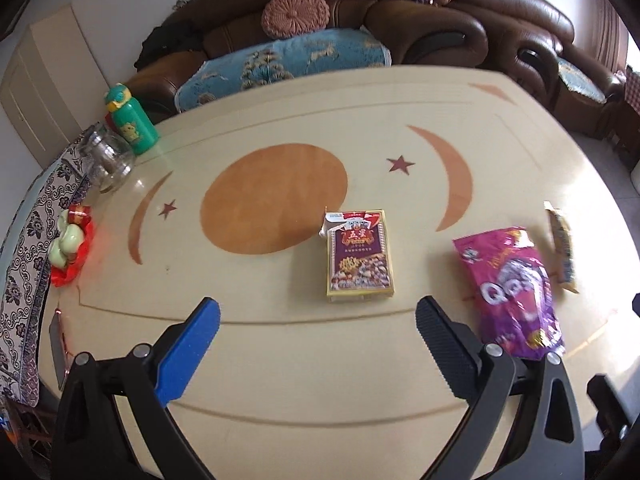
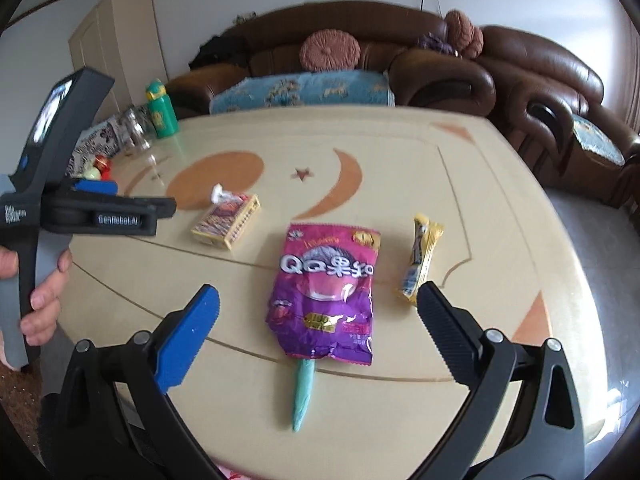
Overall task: Collect trash
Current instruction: 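Close the right tool on the purple candy bag while the left tool grips the card box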
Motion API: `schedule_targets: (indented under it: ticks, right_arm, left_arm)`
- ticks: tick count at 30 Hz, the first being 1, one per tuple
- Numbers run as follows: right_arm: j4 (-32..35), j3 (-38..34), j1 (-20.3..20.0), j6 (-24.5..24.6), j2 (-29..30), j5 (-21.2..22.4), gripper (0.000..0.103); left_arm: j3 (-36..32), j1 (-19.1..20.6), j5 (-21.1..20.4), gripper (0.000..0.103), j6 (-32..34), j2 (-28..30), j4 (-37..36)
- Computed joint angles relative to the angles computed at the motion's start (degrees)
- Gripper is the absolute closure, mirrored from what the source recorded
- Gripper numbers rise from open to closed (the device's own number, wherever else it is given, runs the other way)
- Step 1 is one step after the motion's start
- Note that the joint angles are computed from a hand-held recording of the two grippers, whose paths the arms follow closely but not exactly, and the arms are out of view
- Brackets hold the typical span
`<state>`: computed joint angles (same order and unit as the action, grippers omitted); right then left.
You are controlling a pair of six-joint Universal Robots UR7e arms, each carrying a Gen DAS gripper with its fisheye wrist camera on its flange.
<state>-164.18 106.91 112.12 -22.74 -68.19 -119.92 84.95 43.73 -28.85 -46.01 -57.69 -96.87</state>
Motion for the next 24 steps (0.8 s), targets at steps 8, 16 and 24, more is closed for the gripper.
schedule_targets:
  ticks: [8, 16, 24]
  right_arm:
    - [4.3, -2.0, -2.5, 1.9, 3.1, 2.0, 0.006]
    - [5.3, -3.2, -4.1, 2.7, 5.3, 1.1, 0.006]
    - [5.8, -4.3, -4.9, 4.3, 7.4, 0.0, 0.006]
  left_arm:
    - [-4.9, 4.7, -2.3, 0.007, 4.9, 4.6, -3.2]
    - [-9.0, 7.0, -2.0, 0.007, 8.2, 8.4, -3.8]
    - [-10.2, 9.1, -6.4, 0.007, 11.7, 10.1, -7.4]
